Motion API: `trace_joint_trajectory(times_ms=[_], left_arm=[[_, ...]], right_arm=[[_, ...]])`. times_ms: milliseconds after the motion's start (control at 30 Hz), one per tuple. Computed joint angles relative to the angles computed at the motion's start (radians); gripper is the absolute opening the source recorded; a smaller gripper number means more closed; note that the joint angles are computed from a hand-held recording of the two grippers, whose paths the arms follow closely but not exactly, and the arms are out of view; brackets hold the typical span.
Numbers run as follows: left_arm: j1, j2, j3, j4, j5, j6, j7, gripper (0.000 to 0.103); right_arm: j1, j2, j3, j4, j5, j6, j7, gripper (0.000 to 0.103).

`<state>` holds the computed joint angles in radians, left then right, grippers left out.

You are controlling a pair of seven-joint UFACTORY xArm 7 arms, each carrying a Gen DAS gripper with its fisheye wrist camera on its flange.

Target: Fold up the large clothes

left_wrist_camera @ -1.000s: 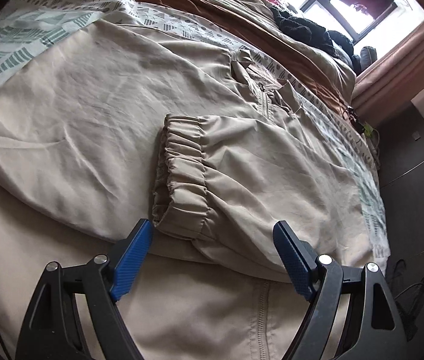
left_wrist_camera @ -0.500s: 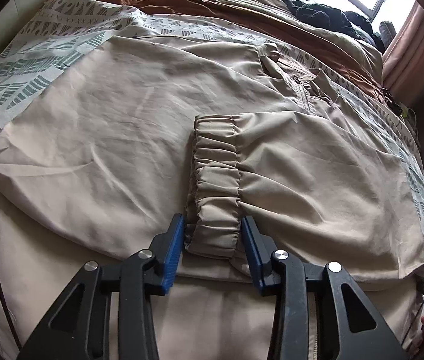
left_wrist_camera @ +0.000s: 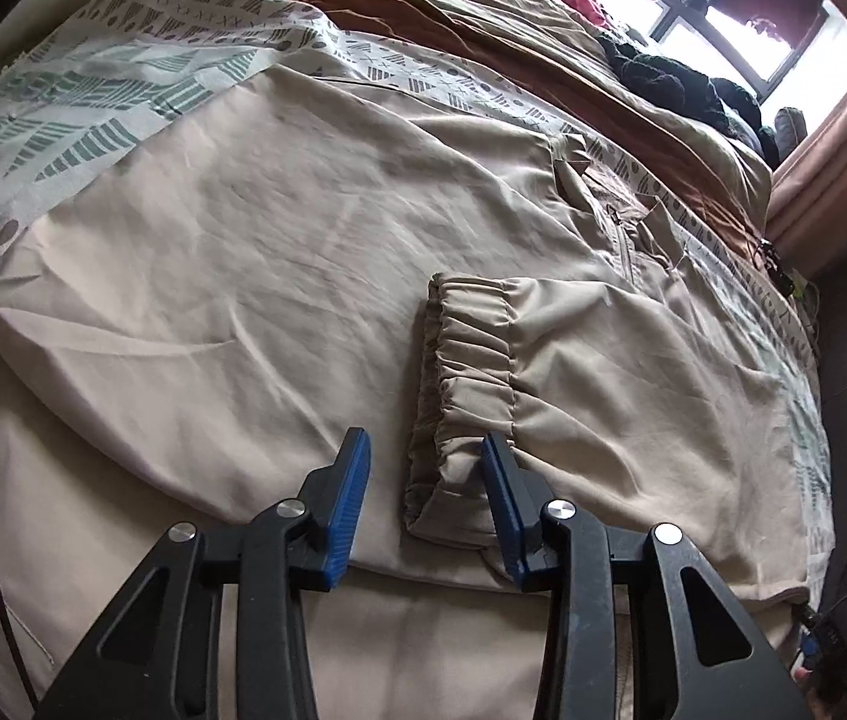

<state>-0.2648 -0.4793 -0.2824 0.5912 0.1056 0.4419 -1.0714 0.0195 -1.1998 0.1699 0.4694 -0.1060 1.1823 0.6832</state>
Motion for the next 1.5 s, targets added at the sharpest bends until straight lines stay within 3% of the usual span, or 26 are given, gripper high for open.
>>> trace_joint_trajectory(times_ms=[233,300,400,667,933,1200,1300,1500], left_arm=[[-0.075,-0.055,0.053,-0.032,-0.112,-0.025,0.053,0.041],[-0.086,-0.073,0.050,-0.036,-0.126,-0.026,0.067,0.063],[-0.099,-0.105,0.046,-0.042,-0.145,-0.033,0.079,0.077],[-0.131,-0.242,0.036,-0.059,-0.179,0.046,0.114,0.077],[-0.170,-0.440,0.006,-0.138,-0.220,0.037,0.071,0.077],[-0.178,-0.705,-0.154,-0.182,-0.155,0.298,-0.055,0.077],[-0.176,-0.772,-0.244,-0.133,-0.095,0.502,-0.095,0.077],[-0.262,-0.912,-0.315,-0.114,-0.084,0.656,-0.123,0.077]], right_arm=[[0.022,-0.063,-0.030,0.007,0.070,0.009,0.027,0.101],[0.027,-0.092,-0.041,0.010,0.088,0.007,0.027,0.101],[0.030,-0.144,-0.056,0.009,0.109,-0.002,0.022,0.101],[0.029,-0.281,-0.046,0.015,0.151,0.049,0.019,0.101],[0.043,-0.365,0.022,0.060,0.191,0.138,0.064,0.100],[0.062,-0.512,0.118,0.108,0.230,0.275,0.147,0.101],[0.064,-0.564,0.145,0.132,0.245,0.321,0.168,0.101],[0.065,-0.658,0.195,0.196,0.304,0.425,0.203,0.101]])
